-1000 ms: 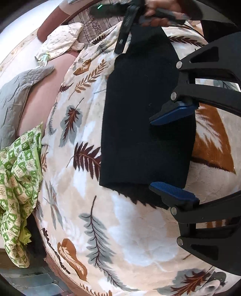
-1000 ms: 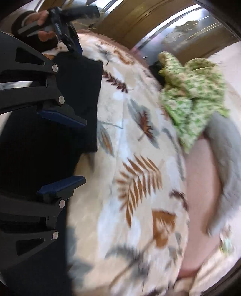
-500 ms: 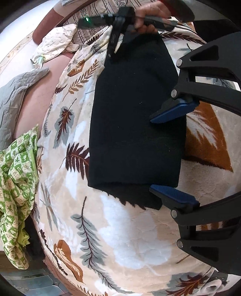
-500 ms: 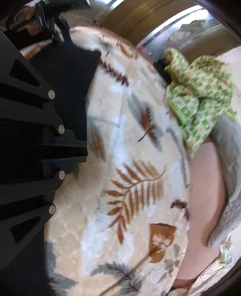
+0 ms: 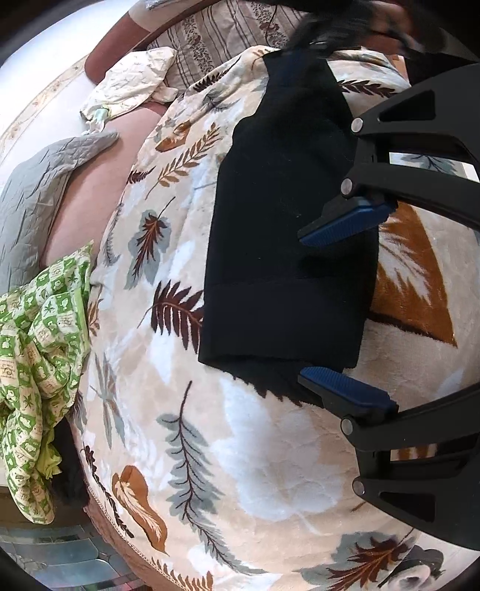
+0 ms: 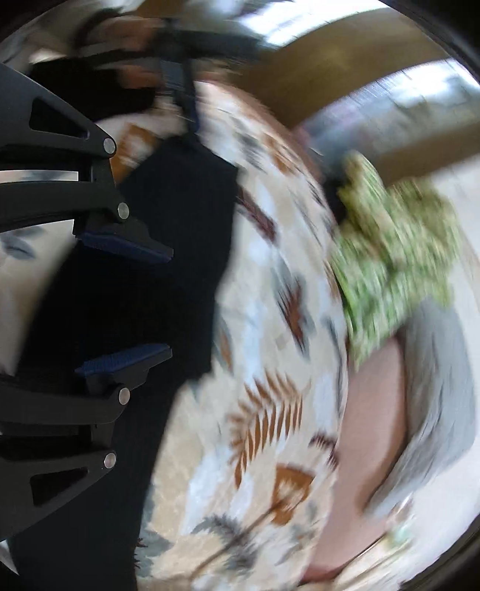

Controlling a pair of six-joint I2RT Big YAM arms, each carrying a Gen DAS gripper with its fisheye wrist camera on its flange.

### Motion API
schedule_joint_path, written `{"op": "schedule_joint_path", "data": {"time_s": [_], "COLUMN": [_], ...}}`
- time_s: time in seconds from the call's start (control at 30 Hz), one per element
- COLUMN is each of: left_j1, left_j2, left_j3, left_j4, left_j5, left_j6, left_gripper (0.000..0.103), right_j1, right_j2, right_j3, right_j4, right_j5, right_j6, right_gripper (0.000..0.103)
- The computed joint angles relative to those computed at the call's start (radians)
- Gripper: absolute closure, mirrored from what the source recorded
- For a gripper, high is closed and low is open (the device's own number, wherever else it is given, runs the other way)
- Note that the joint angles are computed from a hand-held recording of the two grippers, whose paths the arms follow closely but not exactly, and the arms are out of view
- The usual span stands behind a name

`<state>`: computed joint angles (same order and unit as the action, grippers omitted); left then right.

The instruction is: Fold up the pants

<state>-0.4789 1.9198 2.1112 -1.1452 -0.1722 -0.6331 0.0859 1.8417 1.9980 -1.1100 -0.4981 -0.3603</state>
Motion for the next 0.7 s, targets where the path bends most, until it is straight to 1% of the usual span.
{"op": "schedule_joint_path", "data": {"time_s": [0.1,0.23,0.3,0.33,0.37,0.4,0.43,0.5,0.53,0.63,0.67,0.7], "left_j1": [-0.003,-0.017,-0.024,-0.027,-0.031,-0.034,-0.037,-0.043,-0.046,-0.056,-0.059,-0.061], "left_j2": [0.016,0.037,0.049,0.056,0.066,0.075,0.087,0.098,0.094,0.080,0.089,0.102], "left_j3": [0.028,0.068,0.091,0.102,0.121,0.136,0.159,0.181,0.177,0.147,0.152,0.168], "left_j4": [-0.004,-0.007,-0.007,-0.010,-0.016,-0.024,-0.038,-0.053,-0.046,-0.015,-0.018,-0.033], "left_j5": [0.012,0.012,0.015,0.018,0.022,0.023,0.025,0.022,0.020,0.002,-0.005,-0.009], "left_j6": [-0.009,-0.007,-0.006,-0.004,0.003,0.009,0.016,0.023,0.026,0.024,0.026,0.024], "left_gripper": [0.035,0.034,0.033,0.033,0.033,0.033,0.033,0.033,0.033,0.024,0.024,0.024], "right_j1": [0.041,0.084,0.098,0.103,0.103,0.097,0.093,0.088,0.086,0.073,0.071,0.071], "right_j2": [-0.079,-0.092,-0.103,-0.105,-0.100,-0.086,-0.075,-0.083,-0.092,-0.123,-0.122,-0.114], "right_j3": [-0.140,-0.205,-0.242,-0.252,-0.248,-0.226,-0.210,-0.208,-0.211,-0.236,-0.239,-0.242], "right_j4": [0.073,0.102,0.155,0.185,0.190,0.174,0.160,0.145,0.138,0.119,0.107,0.097], "right_j5": [0.049,0.133,0.177,0.207,0.217,0.197,0.183,0.171,0.160,0.115,0.101,0.103], "right_j6": [-0.075,-0.141,-0.162,-0.155,-0.139,-0.112,-0.097,-0.100,-0.100,-0.089,-0.087,-0.079], "right_gripper": [0.056,0.057,0.058,0.061,0.079,0.094,0.095,0.098,0.098,0.099,0.103,0.103]}}
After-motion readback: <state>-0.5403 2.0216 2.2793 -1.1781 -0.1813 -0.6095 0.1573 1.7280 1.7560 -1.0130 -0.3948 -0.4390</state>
